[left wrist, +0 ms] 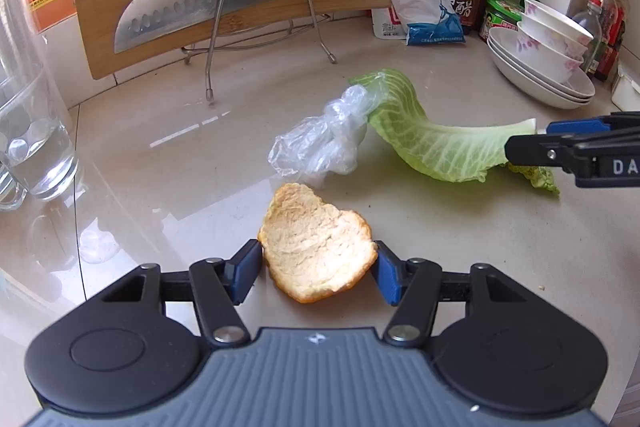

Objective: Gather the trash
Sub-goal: 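Close the left tool on the toasted bread crust, then grasp the remaining cabbage leaf with the right tool while the left tool holds the crust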

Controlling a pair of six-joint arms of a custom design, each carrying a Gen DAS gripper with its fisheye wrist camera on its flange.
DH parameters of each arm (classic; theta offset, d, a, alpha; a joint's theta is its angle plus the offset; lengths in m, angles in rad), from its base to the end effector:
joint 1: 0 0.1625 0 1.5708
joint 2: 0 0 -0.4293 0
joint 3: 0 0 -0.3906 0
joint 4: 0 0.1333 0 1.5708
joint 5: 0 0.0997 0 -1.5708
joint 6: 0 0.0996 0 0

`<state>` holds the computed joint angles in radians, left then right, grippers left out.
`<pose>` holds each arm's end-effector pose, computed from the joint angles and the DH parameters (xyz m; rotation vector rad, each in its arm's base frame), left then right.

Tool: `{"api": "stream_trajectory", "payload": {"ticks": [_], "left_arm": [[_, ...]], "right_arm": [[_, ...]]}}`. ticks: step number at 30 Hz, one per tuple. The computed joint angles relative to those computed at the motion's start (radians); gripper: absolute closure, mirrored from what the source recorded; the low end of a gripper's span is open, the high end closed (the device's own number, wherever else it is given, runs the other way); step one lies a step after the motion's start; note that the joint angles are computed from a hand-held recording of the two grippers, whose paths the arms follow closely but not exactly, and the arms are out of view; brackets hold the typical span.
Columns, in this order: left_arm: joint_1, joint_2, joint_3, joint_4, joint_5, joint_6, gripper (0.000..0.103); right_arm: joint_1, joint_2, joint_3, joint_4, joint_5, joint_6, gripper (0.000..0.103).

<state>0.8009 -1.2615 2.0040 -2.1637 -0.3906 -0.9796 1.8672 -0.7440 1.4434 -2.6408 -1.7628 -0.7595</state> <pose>-0.1941 -0.5241 0.2550 -0.1146 2.0922 -0.9749 0.3264 -0.6773 0.1468 1.3847 -2.4761 0.4548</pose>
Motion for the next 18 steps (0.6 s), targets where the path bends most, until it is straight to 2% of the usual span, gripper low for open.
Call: {"api": "stream_trajectory", "payload": {"ticks": [1,9,13,18], "left_arm": [[0.000,0.000,0.000,-0.001,0.000,-0.001,0.044],[0.002,0.003,0.000,-0.017,-0.003,0.006,0.044],[0.003,0.003,-0.001,-0.020,-0.004,0.005,0.044],[0.004,0.003,-0.006,-0.011,-0.006,-0.004,0.048]], "right_arm": [[0.001,0.009,-0.009,0.003,-0.005,0.001,0.034],[-0.004,0.063,-0.077,0.048,-0.008,0.083,0.055],[-0.003,0.079,-0.087,0.023,-0.020,0.082,0.076],[-0.006,0.069,-0.071,-0.006,0.000,0.063,0.083]]}}
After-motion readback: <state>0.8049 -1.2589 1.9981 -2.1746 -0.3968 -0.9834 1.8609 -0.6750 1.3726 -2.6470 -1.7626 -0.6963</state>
